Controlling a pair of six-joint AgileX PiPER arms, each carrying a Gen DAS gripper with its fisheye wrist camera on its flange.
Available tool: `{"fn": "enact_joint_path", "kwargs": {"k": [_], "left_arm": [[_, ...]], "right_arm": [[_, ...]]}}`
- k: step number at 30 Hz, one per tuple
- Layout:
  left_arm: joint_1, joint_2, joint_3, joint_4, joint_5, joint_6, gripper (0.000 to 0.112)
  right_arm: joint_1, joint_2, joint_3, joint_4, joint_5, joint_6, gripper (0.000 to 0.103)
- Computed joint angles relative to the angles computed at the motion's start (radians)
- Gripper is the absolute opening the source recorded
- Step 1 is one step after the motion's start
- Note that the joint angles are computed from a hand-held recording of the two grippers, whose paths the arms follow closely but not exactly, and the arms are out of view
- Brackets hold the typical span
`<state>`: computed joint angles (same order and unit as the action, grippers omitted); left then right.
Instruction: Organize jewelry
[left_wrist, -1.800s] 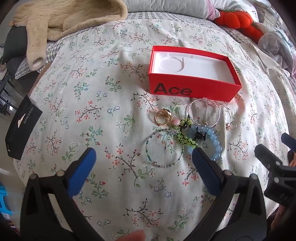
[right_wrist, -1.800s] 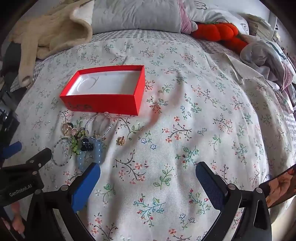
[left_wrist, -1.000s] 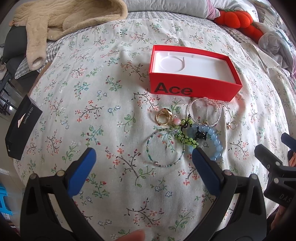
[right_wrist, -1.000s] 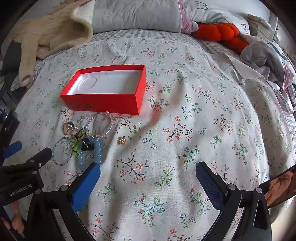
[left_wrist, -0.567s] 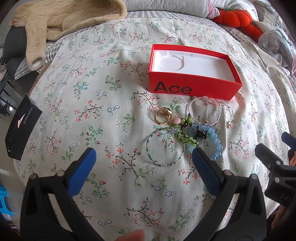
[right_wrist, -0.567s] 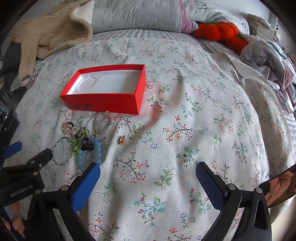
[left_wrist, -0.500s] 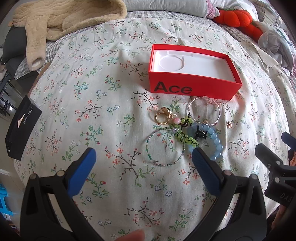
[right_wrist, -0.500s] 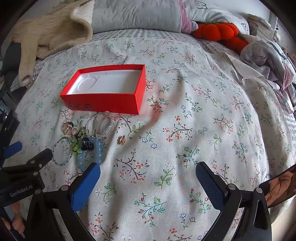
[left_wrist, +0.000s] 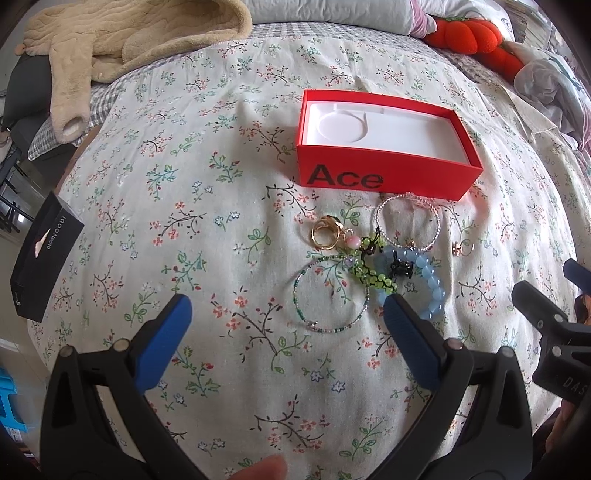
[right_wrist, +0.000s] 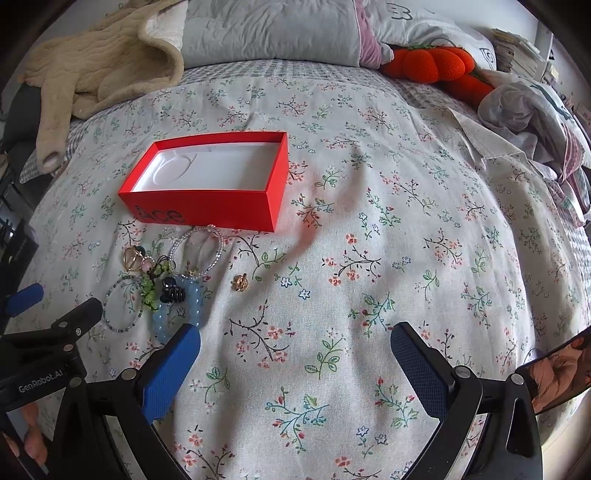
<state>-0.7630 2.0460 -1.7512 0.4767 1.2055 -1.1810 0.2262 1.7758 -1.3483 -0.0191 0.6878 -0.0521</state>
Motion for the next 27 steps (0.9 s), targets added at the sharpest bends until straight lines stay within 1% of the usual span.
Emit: {"fn": "enact_joint_path", "kwargs": {"k": [3,4,7,9,11,15,17,18,19,20,22,23,26,27], "left_arm": [[0.011,-0.011,0.013,-0.011,-0.020,0.013,0.103],[0.016,-0.016,0.018,-0.019,-0.030,0.023,0.103],[0.025,-0.018,0.015,-0.023,-0.032,0.067,0.103],[0.039,-0.028,0.027,-0.052,-0.060,0.109,0.103],[0.063,-0.035,0.029,-0.102,-0.083,0.179,0.103],[0.112,-0.035,0.004,-0.189,-0.109,0.324,0.103],[0.134,-0.035,-0.003,-0.223,-0.127,0.388,0.103],[0.145,-0.036,-0.002,-0.241,-0.143,0.422,0.100],[0.154,-0.037,0.003,-0.261,-0.167,0.456,0.095],[0.166,-0.037,0.010,-0.286,-0.191,0.495,0.093],[0.187,-0.032,0.025,-0.330,-0.242,0.564,0.085],[0.195,-0.028,0.036,-0.345,-0.271,0.588,0.083],[0.220,-0.015,0.069,-0.378,-0.341,0.632,0.072],[0.229,-0.008,0.075,-0.394,-0.357,0.648,0.066]], "right_arm": [[-0.009,0.002,-0.013,0.012,-0.002,-0.014,0.103],[-0.016,0.006,-0.025,0.032,0.010,-0.030,0.103],[-0.031,0.034,-0.085,0.065,0.081,-0.061,0.103],[-0.033,0.053,-0.121,0.064,0.122,-0.074,0.103],[-0.036,0.080,-0.174,0.071,0.181,-0.097,0.103],[-0.037,0.115,-0.237,0.094,0.217,-0.164,0.103],[-0.042,0.144,-0.288,0.122,0.258,-0.199,0.103],[-0.052,0.160,-0.315,0.160,0.287,-0.222,0.103],[-0.054,0.174,-0.340,0.162,0.309,-0.222,0.103],[-0.058,0.181,-0.350,0.177,0.320,-0.230,0.103],[-0.062,0.183,-0.345,0.192,0.320,-0.240,0.103],[-0.067,0.184,-0.341,0.201,0.329,-0.245,0.103],[-0.081,0.184,-0.309,0.246,0.326,-0.282,0.103],[-0.084,0.181,-0.293,0.263,0.319,-0.296,0.103]]}}
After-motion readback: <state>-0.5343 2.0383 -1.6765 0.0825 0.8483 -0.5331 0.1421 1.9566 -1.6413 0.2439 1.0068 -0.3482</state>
